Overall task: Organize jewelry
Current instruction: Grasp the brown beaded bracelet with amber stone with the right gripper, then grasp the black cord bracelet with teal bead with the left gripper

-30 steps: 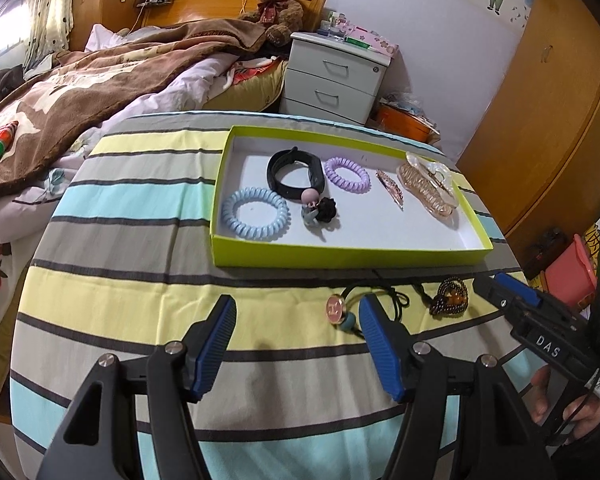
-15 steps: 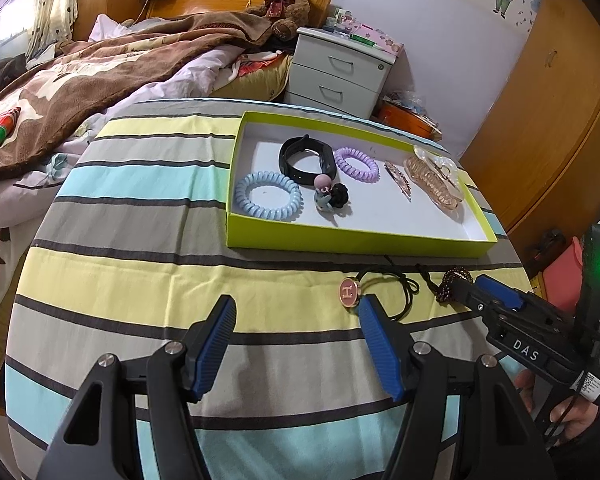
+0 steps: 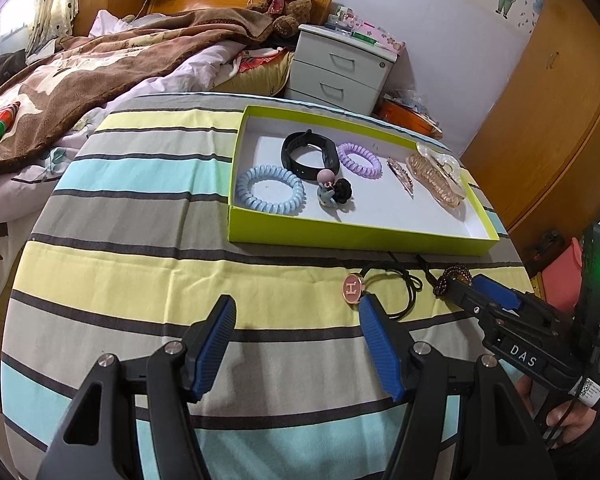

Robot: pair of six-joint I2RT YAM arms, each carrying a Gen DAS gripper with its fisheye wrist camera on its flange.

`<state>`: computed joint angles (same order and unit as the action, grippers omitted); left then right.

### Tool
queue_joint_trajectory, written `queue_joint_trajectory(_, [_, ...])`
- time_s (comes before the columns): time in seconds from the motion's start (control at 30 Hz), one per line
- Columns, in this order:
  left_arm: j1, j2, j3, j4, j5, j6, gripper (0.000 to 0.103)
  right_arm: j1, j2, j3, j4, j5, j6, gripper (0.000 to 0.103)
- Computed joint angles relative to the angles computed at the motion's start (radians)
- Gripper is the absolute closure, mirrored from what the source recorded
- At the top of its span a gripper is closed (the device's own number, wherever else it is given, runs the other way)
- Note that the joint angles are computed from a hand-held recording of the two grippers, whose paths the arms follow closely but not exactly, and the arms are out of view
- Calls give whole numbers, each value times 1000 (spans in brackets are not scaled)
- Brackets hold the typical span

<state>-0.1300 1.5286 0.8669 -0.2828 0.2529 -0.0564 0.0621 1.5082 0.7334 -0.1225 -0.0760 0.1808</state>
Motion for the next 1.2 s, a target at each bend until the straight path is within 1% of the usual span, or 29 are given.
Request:
queue_joint_trajectory(0.07, [-3,3,1,0,-1,-2,37,11,13,20,-16,2,-1,49])
queue_joint_trajectory(0.17, [-5,4,1,-6,-1,-2,37,24,3,-1,8,17,-14,50])
queue_joint_trajectory(0.23, [-6,3,1,-7,-4,-3,37,22,-7,-8,5,10,-17,56])
queue_joint_trajectory(0.3, [-6,4,2,-7,-10,-4,37,16,-18,-17,3,-6,-23,67])
queue_joint_trajectory(0.33, [-8,7,4,-8,-12,-5,37,17,-22,-21,5,-6,-23,69])
queue_joint_trajectory(0.4, [-12,10,6,-9,-14,-5,37,18,-29,-27,5,-16,-28,81])
queue_joint_trajectory(0.43, [-13,11,7,-11,-14,-5,37,19,-31,-31,6,-25,-30,84])
queue_joint_trajectory(0.47, [-14,13,8,-10,-12,-4,37,25,-34,-34,6,-17,-33,90])
queue_joint_trajectory(0.5, [-14,16,11,-15,-12,-5,37,28,-38,-37,9,-14,-37,94])
queue_joint_trajectory(0.63, [-21,27,23,-23,-13,-9,37,11,-51,-51,19,-40,-32,96])
queue_joint_trajectory(0.93, [-59,52,48,-31,-8,-19,37,-27,-88,-79,24,-68,-27,98])
queue_joint_trajectory(1.2, [-95,103,82,-42,-33,-32,37,-70,-131,-103,8,-88,-45,99])
